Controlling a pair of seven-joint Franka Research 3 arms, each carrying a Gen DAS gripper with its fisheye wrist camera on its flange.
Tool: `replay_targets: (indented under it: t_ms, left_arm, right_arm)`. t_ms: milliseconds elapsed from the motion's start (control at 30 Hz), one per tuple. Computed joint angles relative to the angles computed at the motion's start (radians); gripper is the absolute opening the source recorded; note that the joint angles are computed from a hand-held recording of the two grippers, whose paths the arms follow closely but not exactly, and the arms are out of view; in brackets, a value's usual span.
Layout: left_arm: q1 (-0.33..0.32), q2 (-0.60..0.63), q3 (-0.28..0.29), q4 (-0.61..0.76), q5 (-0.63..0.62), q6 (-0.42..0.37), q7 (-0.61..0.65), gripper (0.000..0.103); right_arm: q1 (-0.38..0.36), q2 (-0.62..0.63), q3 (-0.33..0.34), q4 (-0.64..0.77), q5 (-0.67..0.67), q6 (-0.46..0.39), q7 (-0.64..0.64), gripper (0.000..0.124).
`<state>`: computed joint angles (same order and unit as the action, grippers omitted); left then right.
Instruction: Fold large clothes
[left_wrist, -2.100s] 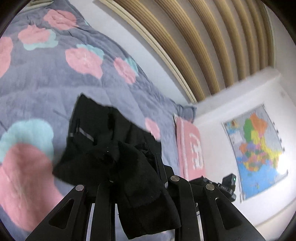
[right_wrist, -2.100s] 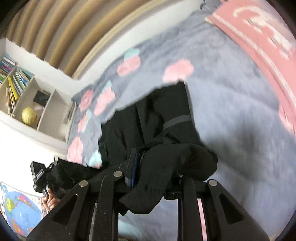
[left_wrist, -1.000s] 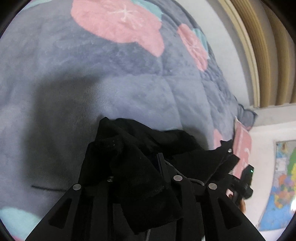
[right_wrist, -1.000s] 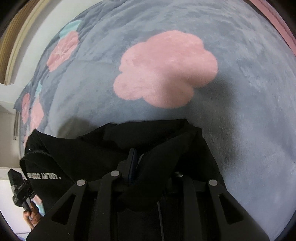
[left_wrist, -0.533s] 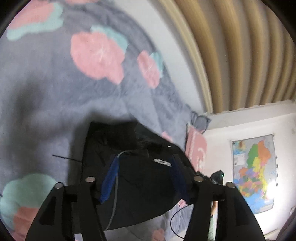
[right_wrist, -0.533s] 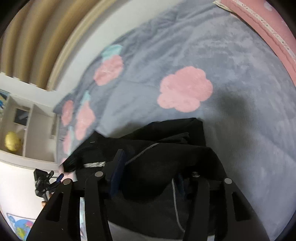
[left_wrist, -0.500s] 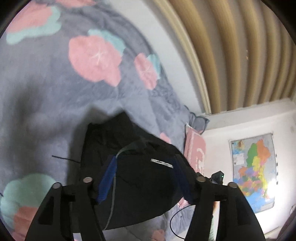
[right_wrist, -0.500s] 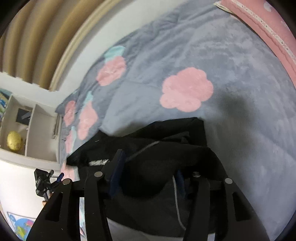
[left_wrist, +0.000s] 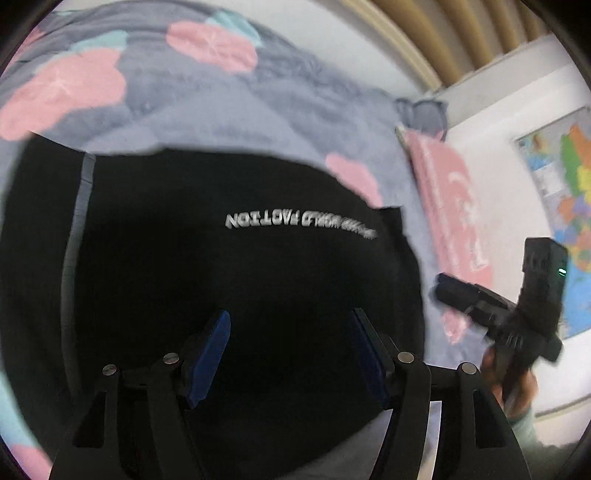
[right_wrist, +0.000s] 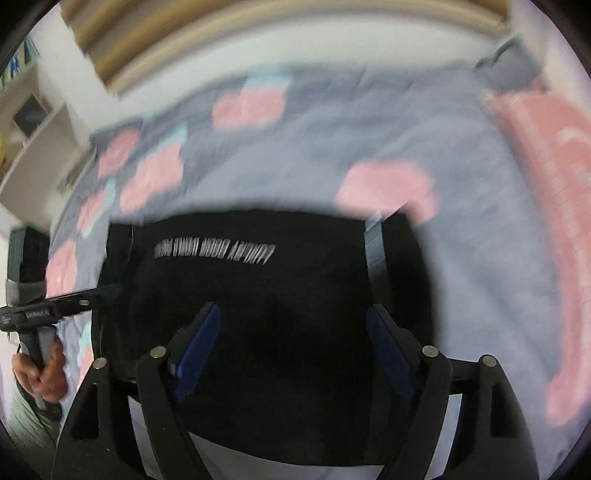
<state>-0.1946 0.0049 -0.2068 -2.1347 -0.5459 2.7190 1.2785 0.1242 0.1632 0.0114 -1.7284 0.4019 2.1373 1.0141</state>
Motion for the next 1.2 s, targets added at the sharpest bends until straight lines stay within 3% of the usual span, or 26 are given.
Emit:
replay_targets:
  t_ms: [100, 200, 267, 333, 400, 467, 567, 667, 733, 767, 800, 833, 867, 967, 1033, 1133, 1200]
  left_arm:
    - [-0.001, 0.078, 0.003, 0.023, 0.179, 0.039, -0.187, 0.067]
    - [-0.005, 0.155, 0.022, 0.085, 0.398, -0.016, -0.346, 0.067]
    - [-0.021, 0.197, 0.036, 0.141, 0.553, -0.077, -0.428, 0.067]
    - [-0.017, 0.212, 0.026, 0.170, 0.609, -0.120, -0.452, 0.067]
    - [0.006, 0.191, 0.004, 0.166, 0.587, -0.129, -0.416, 0.067]
    - [0.038, 0.129, -0.017, 0.113, 0.509, -0.080, -0.350, 0.067]
    - [0.049, 0.021, 0.012, 0.017, 0.548, 0.003, -0.399, 0.068]
    - [0.079, -0.010, 0.048, -0.023, 0.594, -0.021, -0.485, 0.068]
    - [0.105, 0.028, 0.069, -0.014, 0.573, -0.119, -0.508, 0.068]
    - [0.122, 0.048, 0.071, -0.031, 0.483, -0.107, -0.448, 0.068]
    - [0.148, 0.057, 0.051, -0.065, 0.394, -0.039, -0.373, 0.068]
    - [0.140, 0.063, 0.060, -0.083, 0.376, 0.001, -0.350, 0.068]
    - [0.119, 0.072, 0.080, -0.074, 0.427, -0.003, -0.376, 0.068]
    - [0.123, 0.093, 0.066, -0.029, 0.563, -0.054, -0.453, 0.069]
    - [0.135, 0.087, 0.053, -0.023, 0.504, -0.044, -0.423, 0.069]
    - [0.158, -0.001, 0.041, -0.094, 0.293, -0.017, -0.240, 0.069]
    - [0.151, -0.109, 0.060, -0.175, 0.272, -0.004, -0.216, 0.069]
  right_arm:
    - [0.060, 0.049, 0.017, -0.065, -0.101, 0.123, 0.053, 0.069]
    - [0.113, 0.109, 0.006, -0.084, -0.233, 0.233, 0.172, 0.076]
    - [0.127, 0.143, 0.001, -0.060, -0.272, 0.246, 0.219, 0.077]
    - [0.114, 0.167, 0.006, -0.022, -0.257, 0.208, 0.216, 0.078]
    - [0.092, 0.189, 0.014, 0.044, -0.223, 0.116, 0.198, 0.077]
    - [0.064, 0.197, 0.022, 0.106, -0.168, 0.037, 0.175, 0.073]
    - [0.037, 0.190, 0.025, 0.156, -0.097, 0.073, 0.133, 0.071]
    - [0.057, 0.247, 0.002, 0.235, -0.154, 0.090, 0.185, 0.071]
    - [0.069, 0.355, -0.017, 0.356, -0.208, 0.003, 0.247, 0.070]
    - [0.050, 0.423, -0.006, 0.433, -0.185, -0.075, 0.260, 0.072]
    - [0.034, 0.463, 0.002, 0.475, -0.158, -0.115, 0.272, 0.072]
    - [0.014, 0.482, 0.013, 0.482, -0.121, -0.112, 0.279, 0.073]
    - [0.003, 0.488, 0.020, 0.480, -0.097, -0.103, 0.281, 0.073]
    - [0.015, 0.453, 0.010, 0.425, -0.117, -0.058, 0.280, 0.073]
    - [0.016, 0.438, 0.010, 0.408, -0.126, -0.042, 0.265, 0.073]
    - [-0.015, 0.425, 0.020, 0.438, -0.091, -0.108, 0.252, 0.074]
    - [-0.035, 0.395, 0.018, 0.435, -0.072, -0.130, 0.242, 0.074]
